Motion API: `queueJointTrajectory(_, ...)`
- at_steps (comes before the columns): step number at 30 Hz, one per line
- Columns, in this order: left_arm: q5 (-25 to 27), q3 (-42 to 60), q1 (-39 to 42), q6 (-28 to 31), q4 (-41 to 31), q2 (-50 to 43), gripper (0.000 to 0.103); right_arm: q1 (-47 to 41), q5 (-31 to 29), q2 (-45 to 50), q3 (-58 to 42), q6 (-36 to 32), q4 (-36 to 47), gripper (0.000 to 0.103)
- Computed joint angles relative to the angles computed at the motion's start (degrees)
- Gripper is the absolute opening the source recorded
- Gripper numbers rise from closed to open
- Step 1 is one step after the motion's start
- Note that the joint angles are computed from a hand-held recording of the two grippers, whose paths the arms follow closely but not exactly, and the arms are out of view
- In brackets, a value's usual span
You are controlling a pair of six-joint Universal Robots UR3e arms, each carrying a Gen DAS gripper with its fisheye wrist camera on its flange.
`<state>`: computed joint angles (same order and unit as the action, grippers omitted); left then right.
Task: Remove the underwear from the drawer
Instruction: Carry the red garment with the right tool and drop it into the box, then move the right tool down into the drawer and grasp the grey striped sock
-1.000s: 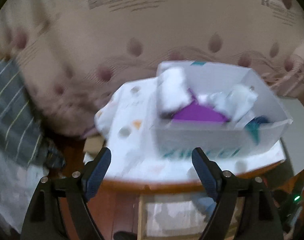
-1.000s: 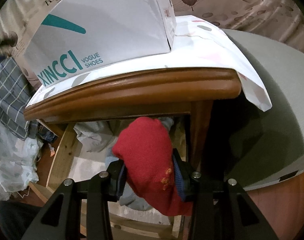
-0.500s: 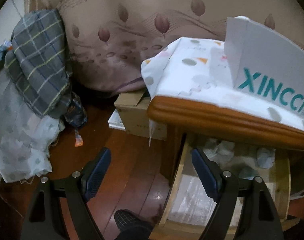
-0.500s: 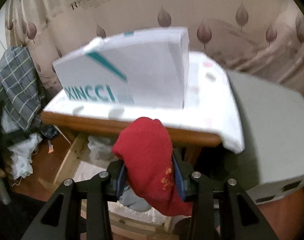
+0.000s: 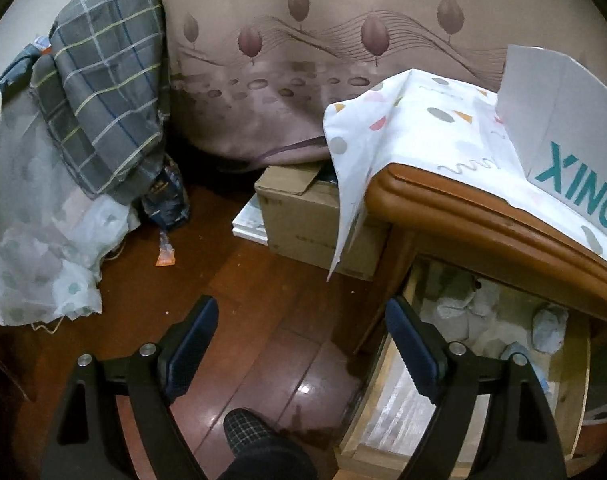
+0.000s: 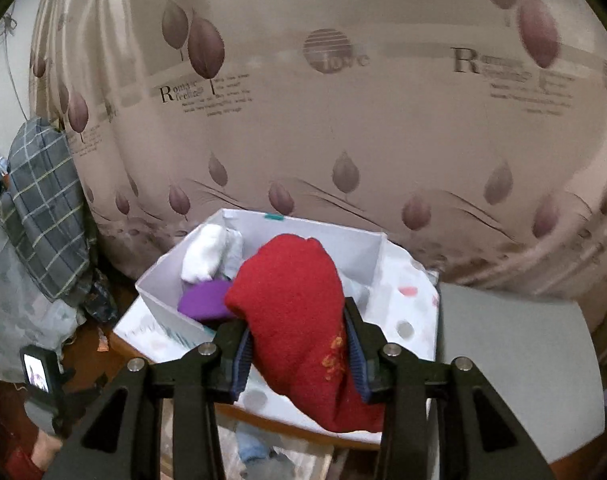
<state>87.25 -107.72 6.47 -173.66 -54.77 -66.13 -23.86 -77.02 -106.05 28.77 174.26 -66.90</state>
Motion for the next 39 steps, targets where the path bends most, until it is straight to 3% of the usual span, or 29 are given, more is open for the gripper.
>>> queueJointTrajectory(3, -0.69, -0.07, 1.61, 0.07, -0.99, 0.21, 0.084, 14.19, -12.27, 10.42, -3.73, 6.64, -5.75, 0.040)
queueJointTrajectory(10, -4.51, 0.52, 6.23, -0.45, -4.98, 0.74, 0.084, 23.56, -22.32, 20.54, -2.75, 7.14, -10.16, 0.040)
queueJointTrajectory(19, -5.13, 1.22, 5.33, 0.75, -5.93, 0.16, 0.084, 21.73, -21.92, 16.53, 16.62, 9.32, -17.07, 0.043)
queueJointTrajectory(24, -5.44, 1.30, 4.71, 1.08, -5.54, -0.18, 0.084, 17.54, -17.75, 12.99, 23.24, 11.05, -19.67, 0.055)
queueJointTrajectory(26, -5.61, 1.56, 4.17, 1.17, -5.65, -0.65, 0.084, 18.29, -19.03, 13.10, 22.65, 11.64, -20.06, 0.063)
queueJointTrajectory(31, -4.51, 1.50, 2.02, 1.53, -4.62, -1.24, 0.084, 21.54, -22.81, 12.45, 19.07, 11.38, -21.45, 0.064)
queueJointTrajectory(39, -5.14, 1.49, 2.57, 1.98, -6.23, -0.98, 0.084, 30.80, -26.53, 6.74, 14.78, 9.40, -16.04, 0.069)
